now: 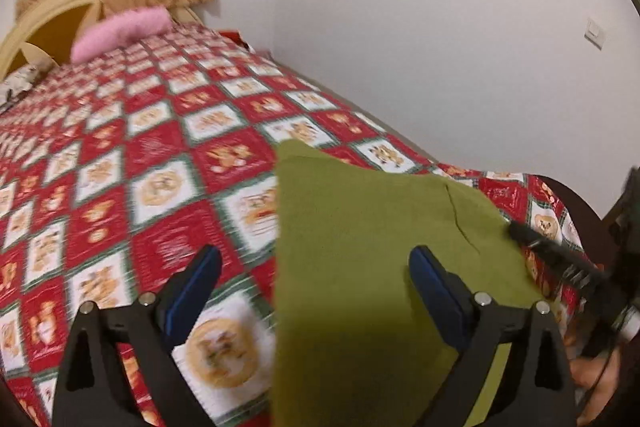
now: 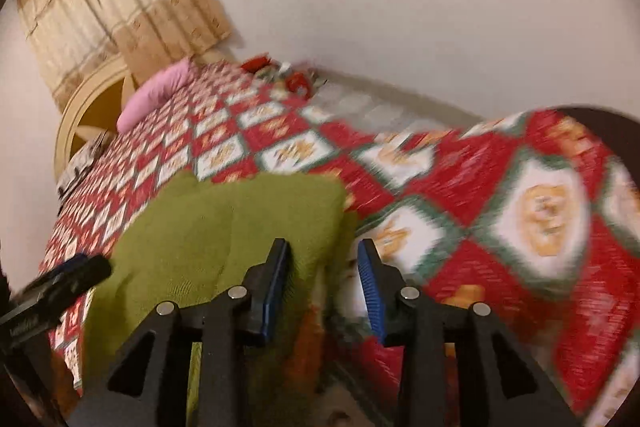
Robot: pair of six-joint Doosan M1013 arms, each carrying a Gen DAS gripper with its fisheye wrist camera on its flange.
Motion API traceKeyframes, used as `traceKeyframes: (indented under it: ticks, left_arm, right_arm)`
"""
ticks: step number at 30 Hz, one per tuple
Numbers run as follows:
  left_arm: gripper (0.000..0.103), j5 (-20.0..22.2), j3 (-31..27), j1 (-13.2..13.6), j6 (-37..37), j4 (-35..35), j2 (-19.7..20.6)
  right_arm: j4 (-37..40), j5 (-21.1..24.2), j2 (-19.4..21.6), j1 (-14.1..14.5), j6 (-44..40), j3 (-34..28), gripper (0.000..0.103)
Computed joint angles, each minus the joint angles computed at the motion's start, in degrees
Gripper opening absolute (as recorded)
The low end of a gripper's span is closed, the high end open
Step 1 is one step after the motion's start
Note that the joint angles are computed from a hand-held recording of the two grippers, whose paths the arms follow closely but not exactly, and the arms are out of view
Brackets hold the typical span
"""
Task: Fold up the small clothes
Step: 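Carry the lifted bundle across the quilt with both tools, then lower the bundle onto the quilt and open both tools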
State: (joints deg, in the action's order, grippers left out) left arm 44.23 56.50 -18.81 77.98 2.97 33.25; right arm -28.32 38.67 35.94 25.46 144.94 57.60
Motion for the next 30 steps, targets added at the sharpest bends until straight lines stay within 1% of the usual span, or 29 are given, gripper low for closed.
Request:
traceKeyframes:
  ticks: [2,5,7,10,11,13,14,16,18,21,24,26,28,30]
  left_arm:
    - [0.097,-0.24,2.07,0.17,-1.56,0.93,-1.13]
    - [0.097,1.22,3.50,0.49,-4.64,1.03,-1.74]
    - [0.097,1.10,4.62,0.59,-5.67,0.03,-2.29]
    - [0.097,0.64,5.93,-0.24,-7.68,3.23,-3.23]
    - [0.097,0.48,6.31,-0.66,-8.14,4.98,-3.54]
    - [0.096,0.14,7.39,-1.39,-9.24,8.49,-4.26]
    - [0.095,-0.10,8.00,-1.67,-9.86,9.97,-4.62]
    - [0.093,0.00,8.80,-2.18,-10.59,11.79,-4.97]
    - [0.090,0.34,9.37,-2.31,-10.42,11.73,-5.18]
    - [0.090,0.90,9.97,-2.64,-9.32,10.74,-5.23]
    - [0.090,1.81,10.46,-3.34,-8.79,11.61,-5.08]
    - [0.089,1.98,11.04,-3.85,-8.95,12.73,-5.14]
    - [0.089,1.96,11.64,-4.16,-9.42,13.51,-5.42]
    - [0.089,2.27,11.94,-4.10,-8.98,12.72,-5.73]
  right_arm:
    - [-4.60,-0.14,-1.89,1.13,1.17,2.04,0.036]
    - [-7.13,-2.18,-4.60,3.14,-1.62,5.13,0.036]
    - [-5.73,-3.38,-5.29,4.44,-6.06,5.82,0.036]
    - [2.19,-2.91,-4.61,5.35,-15.72,4.68,0.036]
    - [2.39,-2.58,-4.23,5.63,-16.57,4.41,0.036]
    - [0.95,-0.21,-3.22,6.30,-16.71,3.51,0.036]
    - [1.05,1.17,-2.75,6.38,-16.68,3.10,0.036]
    - [1.26,2.27,-2.49,6.30,-16.41,3.43,0.036]
    - [0.13,2.67,-2.48,6.28,-16.01,3.98,0.035]
    - [-0.32,4.06,-2.64,6.40,-17.13,4.51,0.035]
    - [0.05,5.27,-2.87,6.13,-17.55,5.38,0.035]
    - [3.00,4.93,-3.22,5.37,-17.76,5.98,0.035]
    - [8.41,3.32,-3.99,4.19,-18.23,7.38,0.036]
    - [12.03,3.01,-4.46,3.55,-18.42,7.95,0.036]
